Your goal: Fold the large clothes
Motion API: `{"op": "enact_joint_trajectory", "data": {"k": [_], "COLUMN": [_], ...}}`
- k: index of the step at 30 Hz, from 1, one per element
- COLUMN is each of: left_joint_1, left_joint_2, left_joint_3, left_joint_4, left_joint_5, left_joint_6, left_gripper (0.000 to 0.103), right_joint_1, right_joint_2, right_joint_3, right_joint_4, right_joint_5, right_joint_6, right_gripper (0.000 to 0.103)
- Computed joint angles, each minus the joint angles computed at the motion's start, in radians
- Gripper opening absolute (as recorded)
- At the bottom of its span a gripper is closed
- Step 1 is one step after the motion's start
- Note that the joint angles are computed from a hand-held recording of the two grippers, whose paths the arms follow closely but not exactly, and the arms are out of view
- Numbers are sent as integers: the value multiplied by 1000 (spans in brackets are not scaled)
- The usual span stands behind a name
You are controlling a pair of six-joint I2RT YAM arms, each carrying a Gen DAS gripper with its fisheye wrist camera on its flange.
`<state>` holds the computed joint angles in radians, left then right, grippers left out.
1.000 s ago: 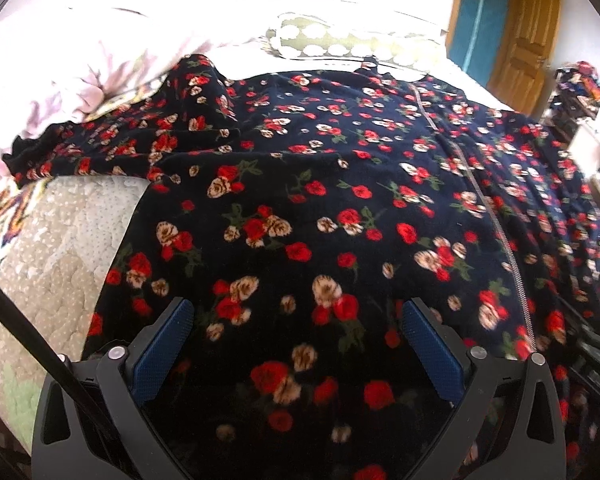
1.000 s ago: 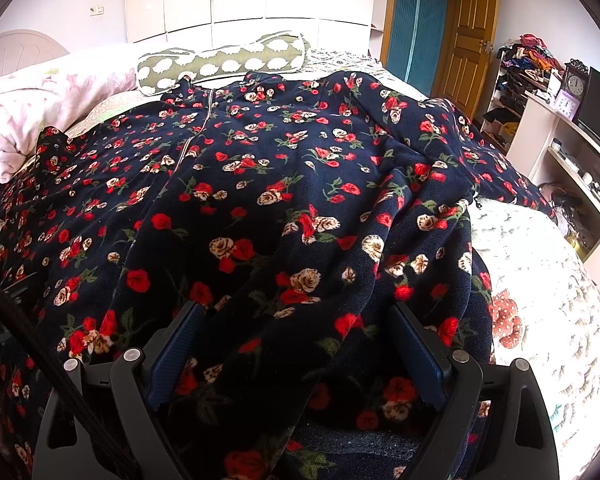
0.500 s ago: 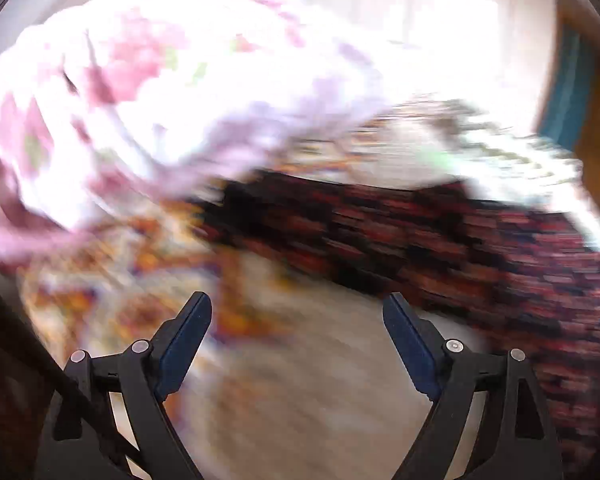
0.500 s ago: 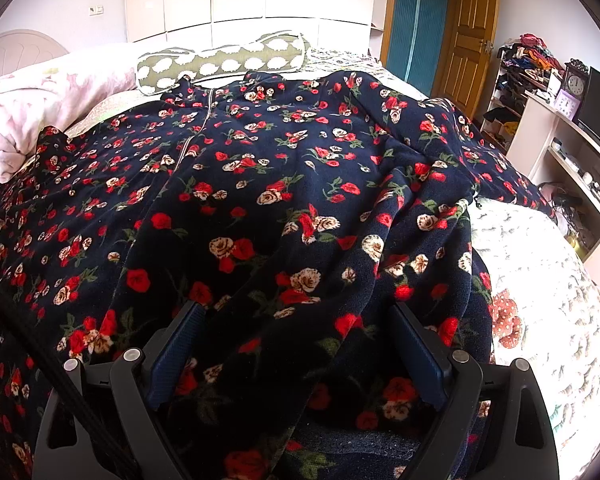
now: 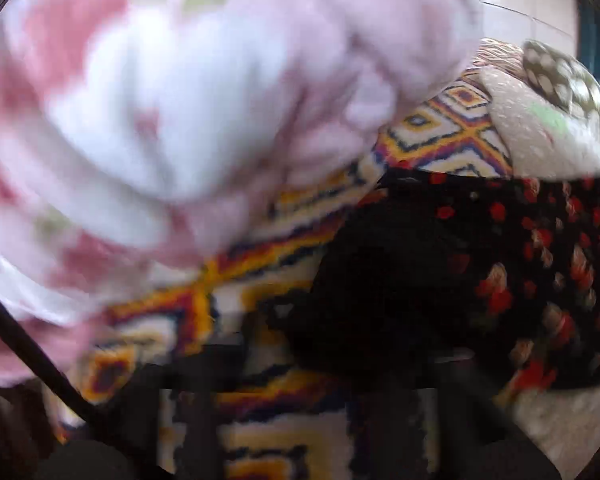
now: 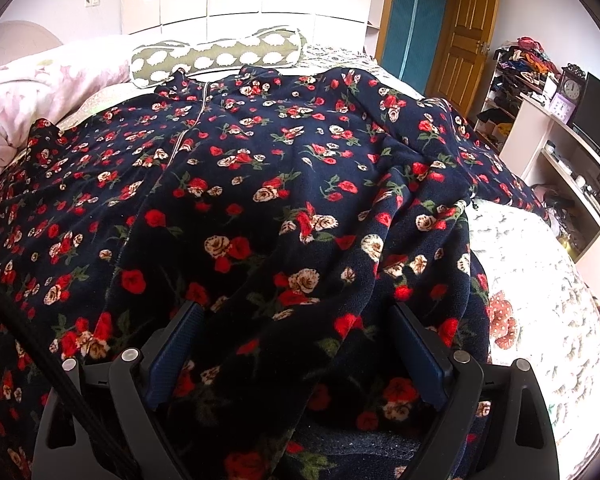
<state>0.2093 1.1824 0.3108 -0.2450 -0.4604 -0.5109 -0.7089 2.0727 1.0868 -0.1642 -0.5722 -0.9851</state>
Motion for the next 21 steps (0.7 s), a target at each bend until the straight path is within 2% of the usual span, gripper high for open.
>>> {"op": "enact_joint_trajectory", "data": {"k": [2,3,6,9,13,16,21], "left_joint_1": [54,31,-159,-430,-750,-869,-951], "left_joint_2": [-104,-166,-283,-247,41,351,814], "left_joint_3": [-16,-3,102,263,556,847,1363], "left_joint_4": [-28,-89,-320,-477,-488,-397,-285], "left_joint_5": [67,63,2,-70,-85,-4,133], "left_joint_6": [-34,-66,-197,-359,-479,-446,-357], "left_gripper": [10,10,10,10,10,10,11], "right_joint_1": [1,1,0,-5,-16,-29,-35], "right_joint_2": [2,1,4,11,26,41,55], "right_joint_3": [2,2,5,21,54,86,119], "right_joint_4": [-2,-1,-6,-28,-76,-126,-180], "right_joint_5": [0,-1,-6,-16,-37,-60,-75], "right_joint_6": [1,1,1,-2,-12,-28,-48], "right_gripper": [95,95,95,95,96,96,96]}}
